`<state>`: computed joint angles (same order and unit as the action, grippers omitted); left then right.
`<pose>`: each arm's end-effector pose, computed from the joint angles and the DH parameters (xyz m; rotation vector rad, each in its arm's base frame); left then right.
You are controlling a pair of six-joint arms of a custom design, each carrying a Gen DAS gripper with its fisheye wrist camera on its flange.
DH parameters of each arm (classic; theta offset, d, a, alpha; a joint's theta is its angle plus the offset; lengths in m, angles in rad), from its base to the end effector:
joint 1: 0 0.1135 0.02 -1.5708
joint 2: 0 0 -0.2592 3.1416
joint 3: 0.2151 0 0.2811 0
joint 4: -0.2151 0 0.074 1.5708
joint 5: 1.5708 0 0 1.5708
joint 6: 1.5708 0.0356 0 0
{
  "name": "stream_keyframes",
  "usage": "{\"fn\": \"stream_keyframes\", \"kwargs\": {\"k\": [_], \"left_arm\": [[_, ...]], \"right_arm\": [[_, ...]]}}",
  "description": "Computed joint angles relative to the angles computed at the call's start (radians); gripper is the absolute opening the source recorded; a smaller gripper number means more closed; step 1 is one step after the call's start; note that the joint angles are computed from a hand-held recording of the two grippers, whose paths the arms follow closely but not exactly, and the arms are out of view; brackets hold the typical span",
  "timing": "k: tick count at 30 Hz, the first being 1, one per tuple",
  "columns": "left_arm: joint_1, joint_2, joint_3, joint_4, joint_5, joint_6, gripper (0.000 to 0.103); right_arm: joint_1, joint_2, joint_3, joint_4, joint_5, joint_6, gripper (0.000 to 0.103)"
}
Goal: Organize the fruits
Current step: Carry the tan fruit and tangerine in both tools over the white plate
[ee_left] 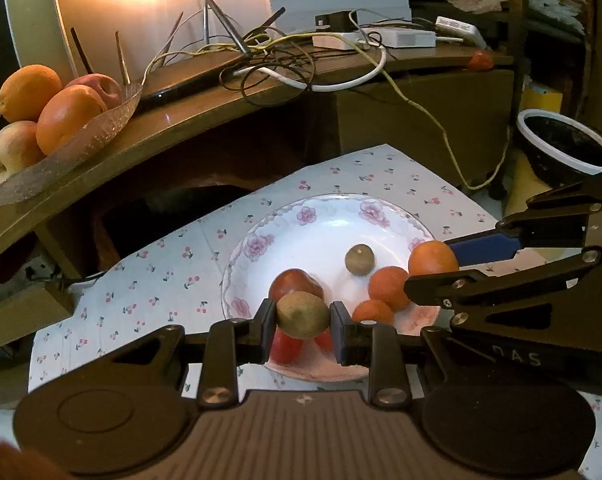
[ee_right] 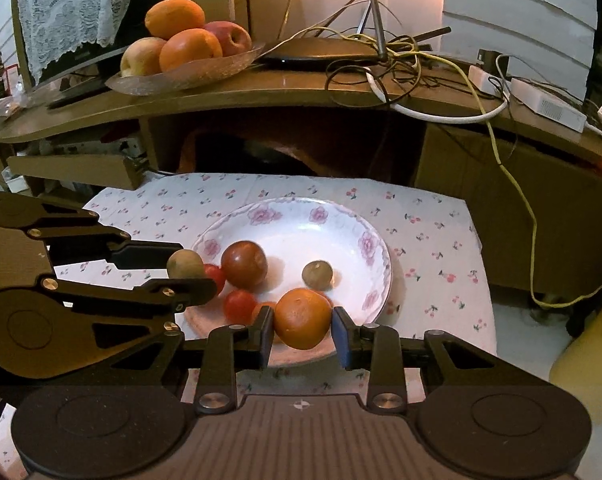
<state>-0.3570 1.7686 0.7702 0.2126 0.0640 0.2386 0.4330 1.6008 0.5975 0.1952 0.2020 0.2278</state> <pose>0.3248 -0.1236 0.0918 0.7219 2.2453 -0.1331 0.2764 0.1199 0.0945 -0.1461 2.3548 0.0807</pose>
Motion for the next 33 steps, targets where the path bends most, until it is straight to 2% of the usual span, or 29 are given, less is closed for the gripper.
{"fn": "stream_keyframes", "kwargs": {"k": [17, 33], "left_arm": [[0.011, 0.158, 0.159, -0.011, -0.005, 0.005, 0.033], [0.016, 0.232, 0.243, -0.017, 0.017, 0.011, 0.033]], "right_arm": [[-0.077, 0.149, 0.113, 0.047, -0.037, -0.052, 0.033], [-0.121, 0.226, 0.173, 0.055, -0.081, -0.009, 0.034]]}}
